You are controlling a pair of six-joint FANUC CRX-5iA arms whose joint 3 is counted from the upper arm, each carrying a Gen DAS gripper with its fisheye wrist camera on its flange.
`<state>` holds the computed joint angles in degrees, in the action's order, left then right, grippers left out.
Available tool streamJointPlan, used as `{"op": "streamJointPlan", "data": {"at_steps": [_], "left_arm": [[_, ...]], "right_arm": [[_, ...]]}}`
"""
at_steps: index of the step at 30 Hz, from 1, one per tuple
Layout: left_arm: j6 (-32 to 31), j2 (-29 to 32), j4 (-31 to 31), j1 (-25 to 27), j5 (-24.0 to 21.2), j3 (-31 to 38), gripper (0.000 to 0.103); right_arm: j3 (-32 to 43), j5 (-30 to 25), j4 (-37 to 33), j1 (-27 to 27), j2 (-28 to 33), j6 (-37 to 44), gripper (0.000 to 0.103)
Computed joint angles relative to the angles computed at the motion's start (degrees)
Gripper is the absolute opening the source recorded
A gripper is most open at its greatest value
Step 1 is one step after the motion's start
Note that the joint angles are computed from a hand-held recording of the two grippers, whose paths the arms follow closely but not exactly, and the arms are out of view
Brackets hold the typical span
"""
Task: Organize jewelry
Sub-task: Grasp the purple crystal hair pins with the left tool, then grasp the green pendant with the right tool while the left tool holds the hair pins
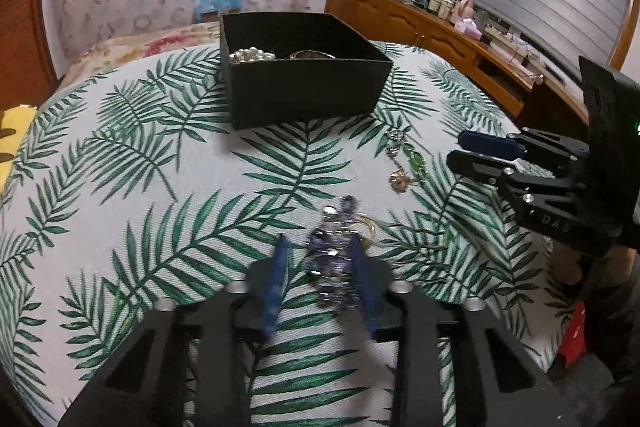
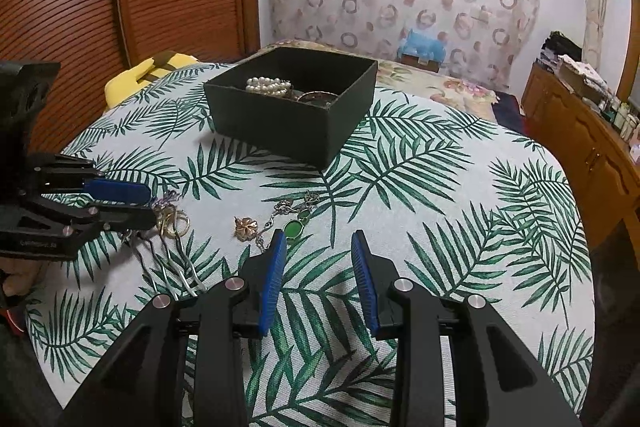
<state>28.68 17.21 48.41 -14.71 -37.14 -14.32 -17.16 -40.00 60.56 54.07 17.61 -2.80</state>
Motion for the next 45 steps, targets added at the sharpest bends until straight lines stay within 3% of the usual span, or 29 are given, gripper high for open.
{"op": "streamJointPlan", "data": {"at_steps": [7,15,26,29,34,39,41,45], "left_arm": [[-0.5,-1.97,1.45,-0.81,4.05,-2.38,0.019],[-7.19,-6.51,10.81,-1.02,9.13,-8.1,0.02],[-14.25,-8.92,20.2,-1.9,12.17,-11.83,0.02],[-15.29,-9.0,21.35,-1.95,12.18,-12.25,0.02],[-17.05,-9.34,23.31,-1.98,12.46,-13.25,0.02],[-17.19,-9.1,23.65,-1.99,12.31,-13.33,0.02],[-17.7,-9.09,24.14,-2.16,12.45,-13.46,0.02],[-18.24,-9.12,25.16,-2.52,12.97,-13.75,0.02]], "right_arm": [[-0.81,0.77,0.96,-0.31,-0.52,-2.23,0.036],[-0.67,0.85,0.34,-0.3,-0.46,-1.65,0.036],[2.3,2.96,-4.92,-1.25,0.91,3.28,0.036],[4.92,2.19,-7.22,-1.32,2.58,6.7,0.029],[9.12,0.41,-13.18,-1.33,5.08,12.75,0.028],[10.88,-2.53,-15.03,-0.72,5.89,16.1,0.023],[10.98,-3.12,-15.48,-0.6,5.79,17.03,0.013],[10.92,-3.71,-16.36,-0.44,5.38,18.53,0.013]]}}
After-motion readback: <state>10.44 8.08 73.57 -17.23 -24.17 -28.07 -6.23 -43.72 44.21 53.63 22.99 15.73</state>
